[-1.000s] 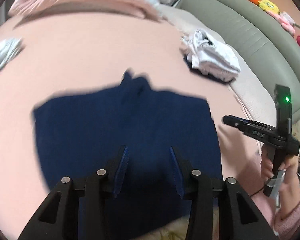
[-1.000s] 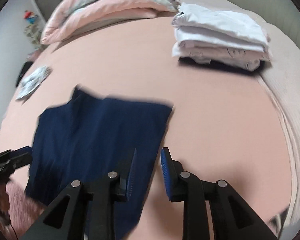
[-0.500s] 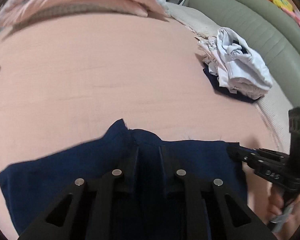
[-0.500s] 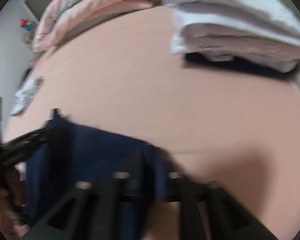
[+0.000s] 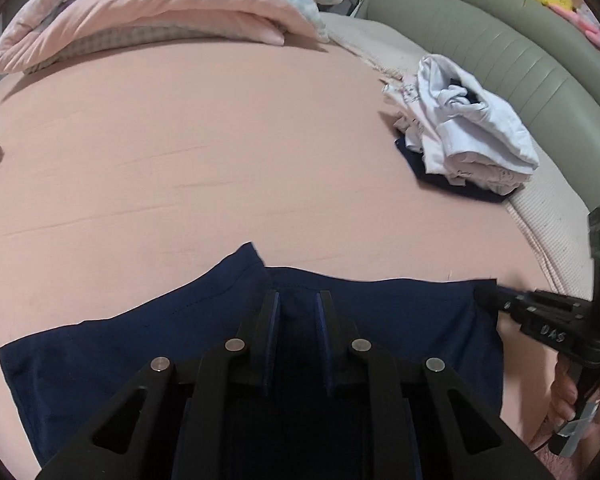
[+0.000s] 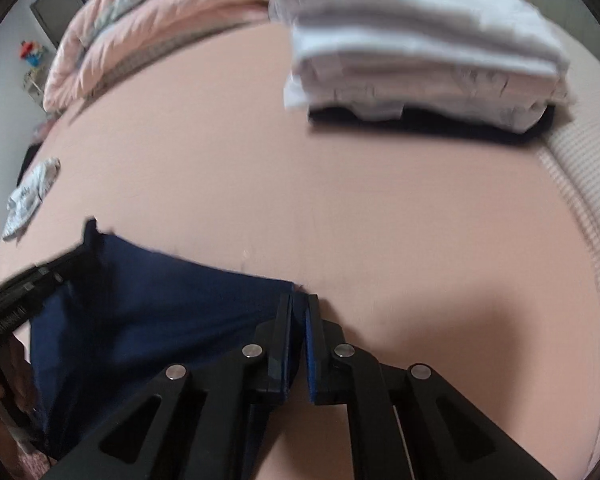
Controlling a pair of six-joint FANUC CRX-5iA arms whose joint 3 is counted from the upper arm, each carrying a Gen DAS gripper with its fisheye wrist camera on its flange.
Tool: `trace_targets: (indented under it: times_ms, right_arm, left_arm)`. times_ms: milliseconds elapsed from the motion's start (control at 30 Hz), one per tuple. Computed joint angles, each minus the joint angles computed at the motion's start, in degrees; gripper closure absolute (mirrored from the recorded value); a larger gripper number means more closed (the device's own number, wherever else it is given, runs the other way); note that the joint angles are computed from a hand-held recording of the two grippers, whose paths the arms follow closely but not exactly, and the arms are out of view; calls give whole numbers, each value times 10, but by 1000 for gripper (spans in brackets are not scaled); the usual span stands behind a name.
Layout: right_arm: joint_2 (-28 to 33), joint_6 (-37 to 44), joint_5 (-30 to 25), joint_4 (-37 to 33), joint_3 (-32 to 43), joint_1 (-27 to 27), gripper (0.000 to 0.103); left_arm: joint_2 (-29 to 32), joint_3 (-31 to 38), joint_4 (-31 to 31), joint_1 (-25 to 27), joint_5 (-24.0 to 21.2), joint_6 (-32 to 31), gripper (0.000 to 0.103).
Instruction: Fold clothes
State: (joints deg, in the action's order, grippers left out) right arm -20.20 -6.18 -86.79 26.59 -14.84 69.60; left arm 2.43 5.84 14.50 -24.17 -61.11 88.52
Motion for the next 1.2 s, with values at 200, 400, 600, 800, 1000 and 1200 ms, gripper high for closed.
trace_targets:
  times_ms: [200,400,600,800,1000,1200]
  right_arm:
    - [-7,-25,-37,79,-12,49,80]
    - [12,5,-7,22,0,18,80]
    - [49,47,-15,-9,16,0,80]
    - [59,36,-40,-4,26,13,80]
    - [68,32,7,33,60,32,80]
    - [166,173,105,-23,167,-36,77]
  left_arm:
    - [23,18,-5,-13,-31,-20,87]
    - [31,32,-54,6,-39,46,87]
    - [38,42,-33,17,-43,31,87]
    - [-36,-30,32,50,-28,26,87]
    - [-102,-59,-10,115,-96,38,87]
    - [-136,-94,-31,191,-102,67,85]
